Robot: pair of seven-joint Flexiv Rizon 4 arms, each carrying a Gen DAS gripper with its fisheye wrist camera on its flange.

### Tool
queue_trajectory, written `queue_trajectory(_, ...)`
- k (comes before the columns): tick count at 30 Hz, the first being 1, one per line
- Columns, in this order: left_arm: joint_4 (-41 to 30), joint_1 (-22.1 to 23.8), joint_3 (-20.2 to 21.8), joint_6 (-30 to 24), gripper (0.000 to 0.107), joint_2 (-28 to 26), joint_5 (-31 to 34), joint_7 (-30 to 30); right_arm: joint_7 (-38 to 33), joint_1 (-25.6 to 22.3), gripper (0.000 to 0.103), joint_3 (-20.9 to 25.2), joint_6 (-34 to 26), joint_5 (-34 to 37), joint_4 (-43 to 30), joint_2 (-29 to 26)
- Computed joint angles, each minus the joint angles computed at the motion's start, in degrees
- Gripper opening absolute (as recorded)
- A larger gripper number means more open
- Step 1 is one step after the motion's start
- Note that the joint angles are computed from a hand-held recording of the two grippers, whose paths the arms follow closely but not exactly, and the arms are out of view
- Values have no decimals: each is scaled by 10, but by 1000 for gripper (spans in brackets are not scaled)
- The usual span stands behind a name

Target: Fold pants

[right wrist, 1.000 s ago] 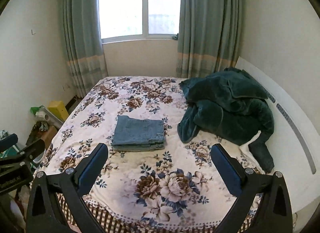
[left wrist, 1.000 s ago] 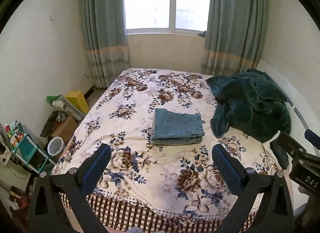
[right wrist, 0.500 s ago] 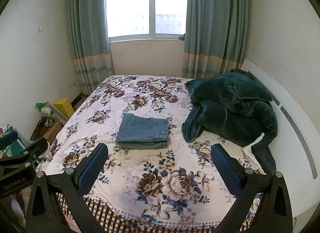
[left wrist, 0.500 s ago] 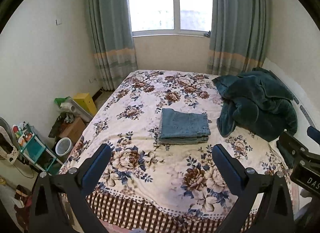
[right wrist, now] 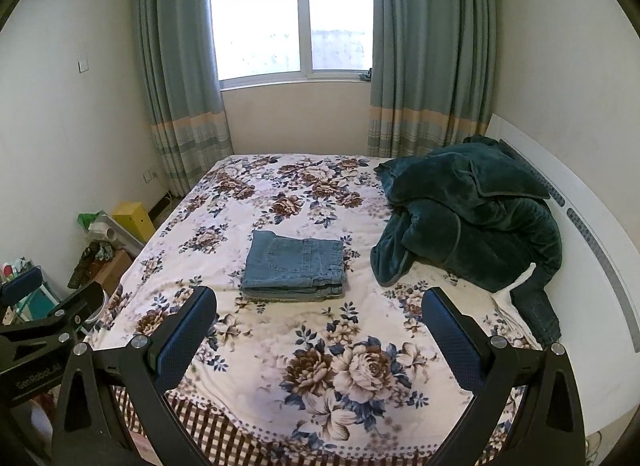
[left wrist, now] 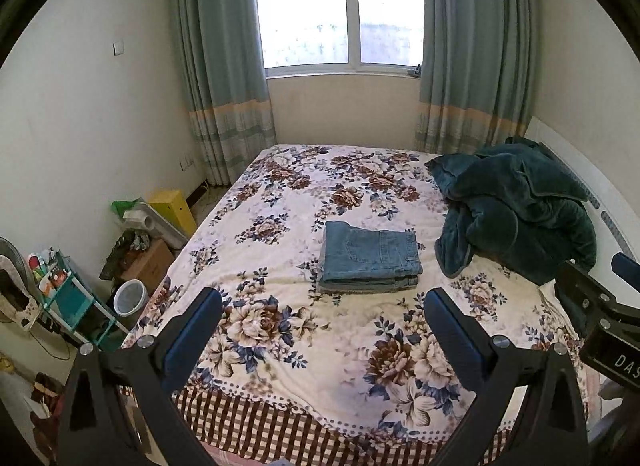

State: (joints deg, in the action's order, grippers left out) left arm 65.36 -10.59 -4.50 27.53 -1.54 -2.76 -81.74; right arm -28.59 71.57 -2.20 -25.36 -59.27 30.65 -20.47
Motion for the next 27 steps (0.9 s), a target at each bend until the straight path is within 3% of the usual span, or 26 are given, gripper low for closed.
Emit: queue_trajectory(27,-54,-2,1,-23,103,-25,3,1,-11,3,103,-23,-3,16,-34,-19)
